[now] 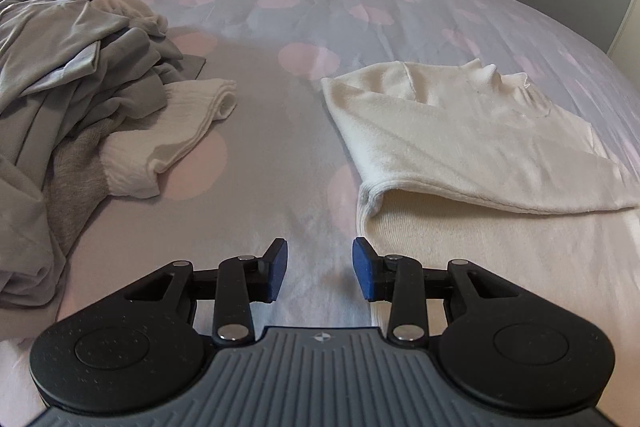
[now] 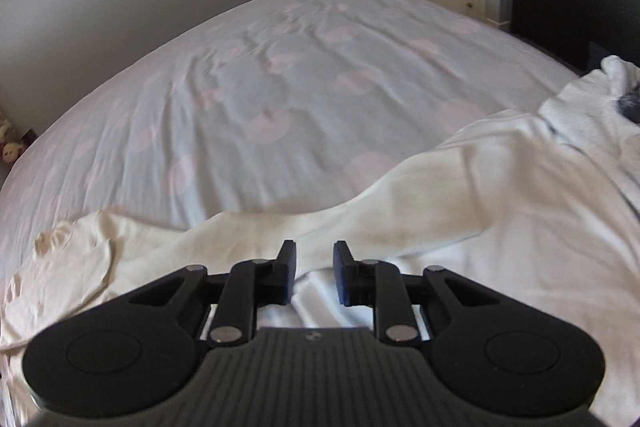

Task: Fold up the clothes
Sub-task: 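Grasp the sweater hem with the right tool and lift it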

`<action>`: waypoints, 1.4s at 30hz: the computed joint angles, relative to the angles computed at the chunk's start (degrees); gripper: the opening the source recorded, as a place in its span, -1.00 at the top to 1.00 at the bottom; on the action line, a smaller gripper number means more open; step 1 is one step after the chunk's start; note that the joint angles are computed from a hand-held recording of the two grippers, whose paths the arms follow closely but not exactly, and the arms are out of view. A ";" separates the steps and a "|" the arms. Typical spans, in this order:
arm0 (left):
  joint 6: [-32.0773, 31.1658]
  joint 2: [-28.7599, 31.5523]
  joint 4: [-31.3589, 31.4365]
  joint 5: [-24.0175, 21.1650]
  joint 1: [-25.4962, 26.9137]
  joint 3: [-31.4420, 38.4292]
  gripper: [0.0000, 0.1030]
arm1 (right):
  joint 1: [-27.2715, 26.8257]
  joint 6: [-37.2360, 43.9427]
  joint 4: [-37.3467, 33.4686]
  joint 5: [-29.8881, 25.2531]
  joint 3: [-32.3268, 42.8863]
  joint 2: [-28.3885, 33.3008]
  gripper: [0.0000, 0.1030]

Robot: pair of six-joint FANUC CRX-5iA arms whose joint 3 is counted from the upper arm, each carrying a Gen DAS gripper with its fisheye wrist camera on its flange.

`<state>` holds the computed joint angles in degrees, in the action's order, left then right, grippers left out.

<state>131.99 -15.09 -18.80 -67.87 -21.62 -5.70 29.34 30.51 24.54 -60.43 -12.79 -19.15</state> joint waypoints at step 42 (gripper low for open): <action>3.47 -4.21 -1.34 -0.25 -4.63 2.74 0.27 | 3.49 3.09 3.91 -0.50 39.96 22.05 0.89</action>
